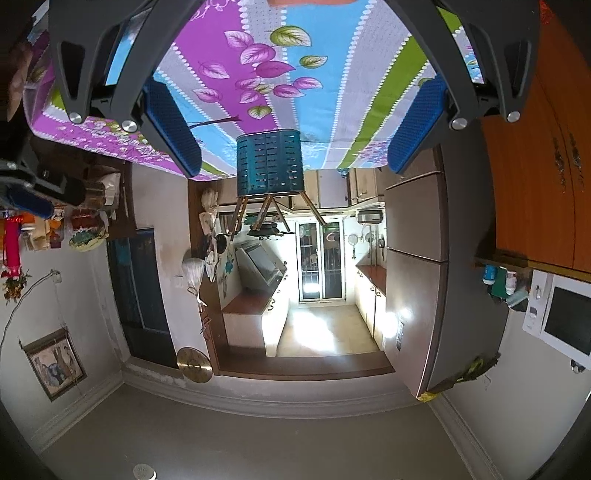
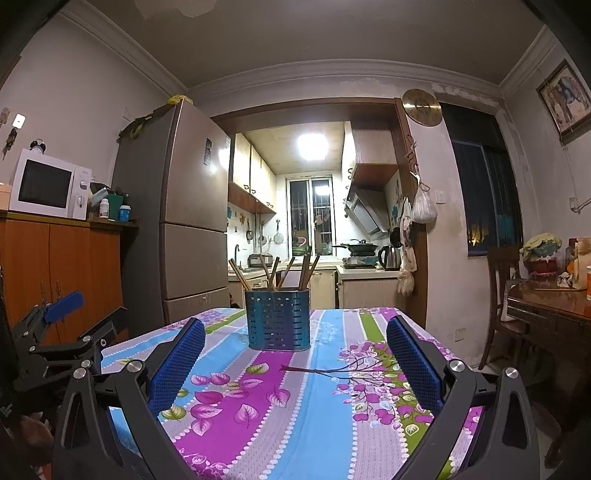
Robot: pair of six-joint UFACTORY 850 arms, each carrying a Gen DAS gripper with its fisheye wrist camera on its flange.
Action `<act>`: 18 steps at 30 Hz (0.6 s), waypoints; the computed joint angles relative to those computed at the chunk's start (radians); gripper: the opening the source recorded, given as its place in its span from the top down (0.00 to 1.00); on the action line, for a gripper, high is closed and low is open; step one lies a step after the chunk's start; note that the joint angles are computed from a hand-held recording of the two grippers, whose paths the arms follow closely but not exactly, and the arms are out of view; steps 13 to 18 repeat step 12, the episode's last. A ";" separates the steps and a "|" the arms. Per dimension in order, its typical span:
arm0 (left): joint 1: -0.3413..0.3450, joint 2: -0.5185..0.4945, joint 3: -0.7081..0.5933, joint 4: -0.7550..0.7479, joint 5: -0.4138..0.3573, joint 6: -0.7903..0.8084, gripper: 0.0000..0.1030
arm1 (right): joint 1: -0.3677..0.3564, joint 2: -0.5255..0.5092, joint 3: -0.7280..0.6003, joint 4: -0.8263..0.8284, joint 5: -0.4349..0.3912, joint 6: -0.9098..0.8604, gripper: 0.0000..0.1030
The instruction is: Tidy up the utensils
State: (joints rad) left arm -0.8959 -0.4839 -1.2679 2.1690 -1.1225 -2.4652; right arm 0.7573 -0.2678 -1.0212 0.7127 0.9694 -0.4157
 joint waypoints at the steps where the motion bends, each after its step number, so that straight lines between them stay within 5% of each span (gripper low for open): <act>1: 0.001 0.000 -0.002 0.002 0.004 -0.003 0.05 | -0.001 0.000 0.000 -0.001 0.000 0.000 0.05; 9: 0.032 -0.021 -0.070 -0.058 0.146 0.044 0.05 | -0.001 -0.002 -0.004 0.007 -0.003 -0.011 0.05; 18: 0.042 -0.030 -0.090 -0.089 0.163 0.066 0.05 | -0.006 -0.006 -0.014 0.018 -0.013 -0.023 0.05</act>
